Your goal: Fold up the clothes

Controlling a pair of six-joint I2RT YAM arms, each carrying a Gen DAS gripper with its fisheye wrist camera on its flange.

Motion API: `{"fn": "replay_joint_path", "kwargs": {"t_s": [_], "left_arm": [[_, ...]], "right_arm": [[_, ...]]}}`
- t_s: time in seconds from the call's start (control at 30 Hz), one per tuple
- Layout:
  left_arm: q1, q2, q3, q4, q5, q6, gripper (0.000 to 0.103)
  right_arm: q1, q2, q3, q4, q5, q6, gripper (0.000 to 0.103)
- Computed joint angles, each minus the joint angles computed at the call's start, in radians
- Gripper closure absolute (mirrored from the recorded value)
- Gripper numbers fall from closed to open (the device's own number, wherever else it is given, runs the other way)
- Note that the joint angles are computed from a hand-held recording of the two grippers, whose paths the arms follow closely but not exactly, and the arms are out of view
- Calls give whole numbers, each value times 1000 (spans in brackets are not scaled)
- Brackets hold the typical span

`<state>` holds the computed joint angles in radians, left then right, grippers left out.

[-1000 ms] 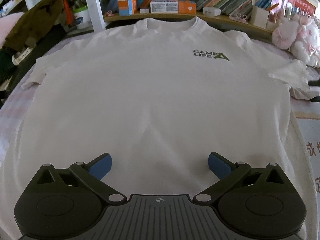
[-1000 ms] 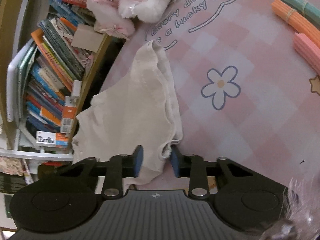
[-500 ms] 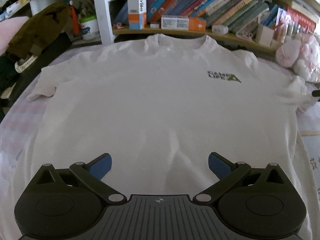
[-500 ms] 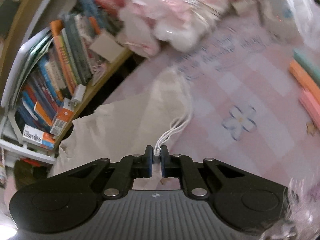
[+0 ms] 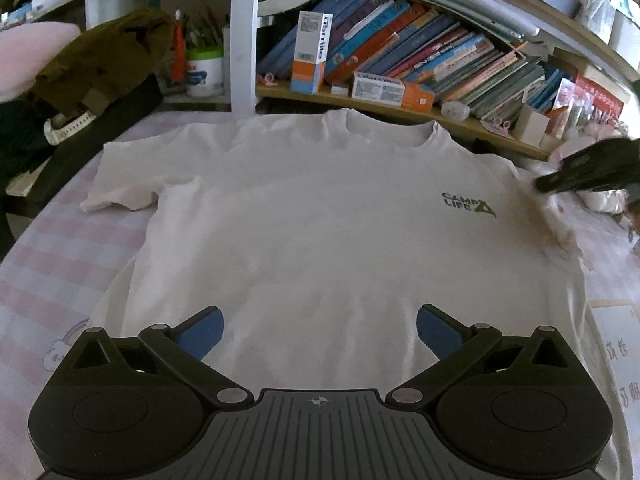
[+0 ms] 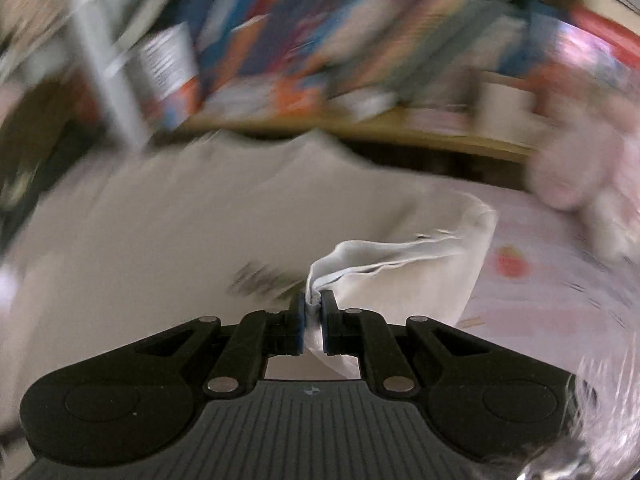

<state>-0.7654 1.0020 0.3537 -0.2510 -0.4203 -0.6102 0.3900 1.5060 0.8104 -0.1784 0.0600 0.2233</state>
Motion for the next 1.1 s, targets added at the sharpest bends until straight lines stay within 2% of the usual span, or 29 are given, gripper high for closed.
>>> {"fn": "replay_joint_path", "kwargs": {"t_s": [0.13, 0.17, 0.2, 0.27, 0.37, 0.47, 0.63, 0.7, 0.77, 0.83, 0.93, 1.1], "left_arm": [[32, -24, -27, 6, 38, 37, 0], [36, -25, -30, 8, 42, 42, 0], [39, -26, -32, 9, 45, 46, 0], [44, -19, -29, 25, 49, 64, 0], [54, 8, -15, 58, 55, 100, 0], [67, 85, 30, 115, 73, 149, 0], [75, 300, 156, 260, 151, 231, 0], [82, 402, 227, 305, 197, 251, 3], [99, 521, 315, 359, 266, 265, 14], [113, 671, 441, 386, 297, 285, 32], [125, 890, 671, 327, 293, 280, 60], [136, 1157, 999, 193, 291, 254, 62]], "right_arm": [[141, 105, -9, 16, 47, 4, 92], [155, 124, -19, 33, 51, 20, 87], [157, 119, -36, 54, 49, 34, 76], [152, 100, -68, 86, 28, 68, 64], [130, 41, -119, 99, -20, 122, 62], [106, -80, -211, 92, -32, 171, 61], [45, -306, -360, 30, 25, 141, 58], [-2, -380, -406, -5, 33, 121, 59], [-66, -445, -439, -39, 3, 117, 59], [-114, -464, -462, -44, -33, 114, 60], [-112, -489, -484, -64, -22, 103, 63], [-37, -498, -507, -66, 53, 94, 65]]}}
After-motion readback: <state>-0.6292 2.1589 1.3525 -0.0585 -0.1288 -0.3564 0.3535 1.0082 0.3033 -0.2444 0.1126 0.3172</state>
